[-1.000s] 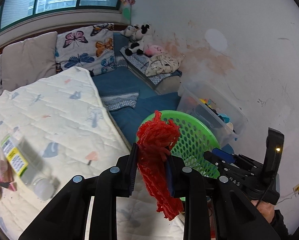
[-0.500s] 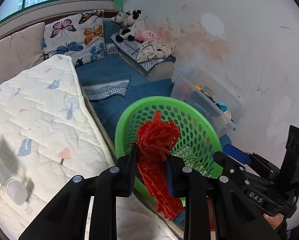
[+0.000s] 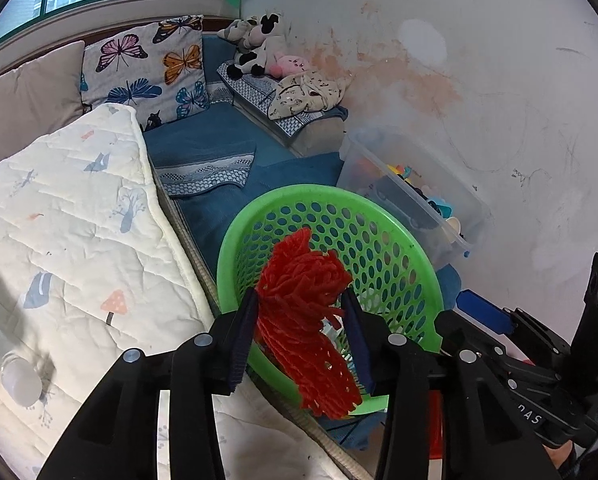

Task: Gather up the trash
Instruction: 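Release the red net from the left tool into the green basket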

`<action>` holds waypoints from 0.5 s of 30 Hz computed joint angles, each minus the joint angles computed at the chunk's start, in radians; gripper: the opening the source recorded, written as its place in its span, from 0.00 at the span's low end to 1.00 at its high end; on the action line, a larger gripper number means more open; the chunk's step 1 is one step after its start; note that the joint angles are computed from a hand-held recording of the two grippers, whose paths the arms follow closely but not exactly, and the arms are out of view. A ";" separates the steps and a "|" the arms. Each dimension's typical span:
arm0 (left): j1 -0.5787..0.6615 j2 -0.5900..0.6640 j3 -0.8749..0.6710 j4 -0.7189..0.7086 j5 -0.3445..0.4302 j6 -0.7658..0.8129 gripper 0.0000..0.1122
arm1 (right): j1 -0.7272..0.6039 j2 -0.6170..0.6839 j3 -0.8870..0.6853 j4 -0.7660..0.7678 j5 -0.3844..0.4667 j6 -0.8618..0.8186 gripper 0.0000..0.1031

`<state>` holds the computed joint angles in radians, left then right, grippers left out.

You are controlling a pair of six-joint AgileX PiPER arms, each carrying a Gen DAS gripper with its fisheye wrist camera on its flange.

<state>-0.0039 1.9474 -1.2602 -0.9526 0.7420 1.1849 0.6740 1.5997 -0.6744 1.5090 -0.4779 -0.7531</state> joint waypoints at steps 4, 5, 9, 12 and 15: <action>0.010 -0.002 0.005 0.003 0.001 -0.001 0.42 | 0.007 -0.003 0.002 0.004 -0.005 -0.003 0.52; 0.013 -0.003 0.007 0.002 0.001 -0.001 0.42 | 0.012 -0.005 0.002 0.010 -0.009 -0.008 0.52; 0.024 -0.003 0.006 -0.001 0.007 0.002 0.44 | 0.037 -0.011 0.000 0.035 -0.027 -0.016 0.53; 0.036 -0.007 0.006 -0.005 0.015 0.005 0.44 | 0.048 -0.013 -0.009 0.053 -0.033 -0.037 0.54; 0.056 -0.015 0.014 -0.012 0.018 0.019 0.46 | 0.055 -0.013 -0.020 0.072 -0.040 -0.061 0.55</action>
